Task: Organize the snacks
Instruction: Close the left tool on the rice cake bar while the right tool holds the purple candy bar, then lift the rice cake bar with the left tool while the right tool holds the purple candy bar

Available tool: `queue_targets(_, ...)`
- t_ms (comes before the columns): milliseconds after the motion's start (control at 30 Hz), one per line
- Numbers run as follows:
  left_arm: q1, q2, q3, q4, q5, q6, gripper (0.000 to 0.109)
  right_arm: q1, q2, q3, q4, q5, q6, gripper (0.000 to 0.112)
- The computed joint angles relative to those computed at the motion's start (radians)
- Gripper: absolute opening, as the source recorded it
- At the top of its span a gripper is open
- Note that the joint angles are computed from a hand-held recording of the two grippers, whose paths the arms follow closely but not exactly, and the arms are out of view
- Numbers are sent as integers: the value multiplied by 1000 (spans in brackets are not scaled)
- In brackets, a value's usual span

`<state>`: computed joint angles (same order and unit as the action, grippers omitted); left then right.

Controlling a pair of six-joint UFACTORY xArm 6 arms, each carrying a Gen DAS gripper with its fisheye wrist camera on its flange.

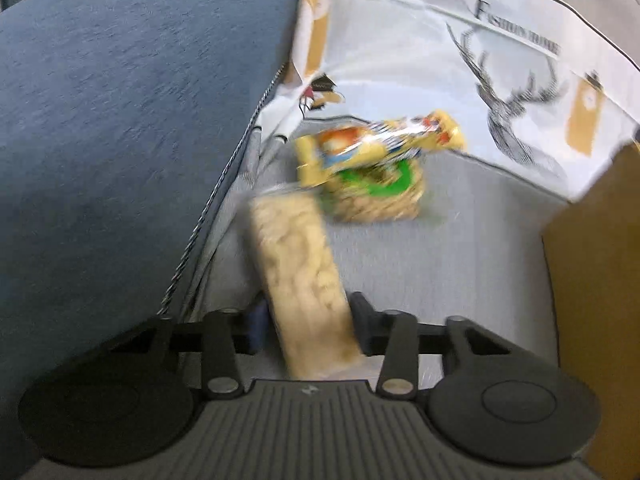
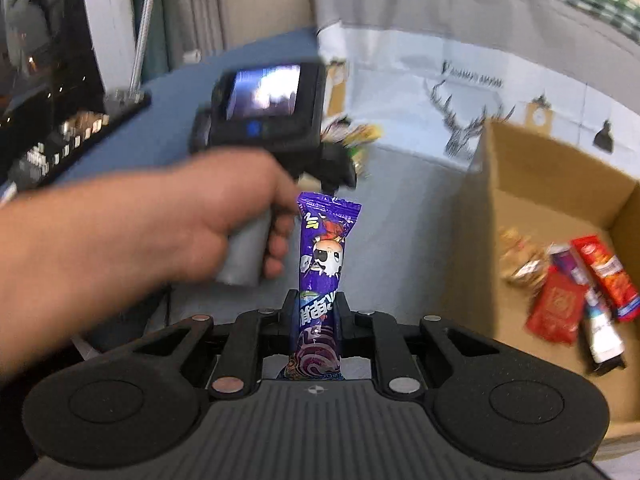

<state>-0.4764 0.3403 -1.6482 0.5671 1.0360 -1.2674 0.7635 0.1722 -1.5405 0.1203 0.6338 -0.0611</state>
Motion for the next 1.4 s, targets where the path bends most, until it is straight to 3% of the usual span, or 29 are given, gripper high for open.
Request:
queue_targets(133,-7,-115,128,-107,-51,81,40,7,40,-8,6,36,0,17)
queue_targets(433,-100,-292,291,-282,-7,170,40,10,141,-86,-31,118,75,17)
queue_targets(633,-153,-315,336,-245,29,67,52,12,143,-76,-42,143,89,21)
queue_targets(767,-166,-323,346,-211,32,30,69,15,139,-64,-38,120,56,37)
queue_targets(1000,-161,-290,324,-219,41,50,70,4,128,-38,-44,87,54,37)
queue_targets(1200,-156,-291,340,-220,13,55,69,4,135,-39,-64,73,63,36)
queue_targets(1267,-156,-287,340,-218,8,64,68,4,133,-35,-70,66,61,27)
queue_targets(1333,-160,-275,326,-210,24,74,63,3,122,-19,-68,53,55,19)
queue_targets(1400,-167,-268,311,-188,50,81,40,-2,116,-13,-67,43,70,18)
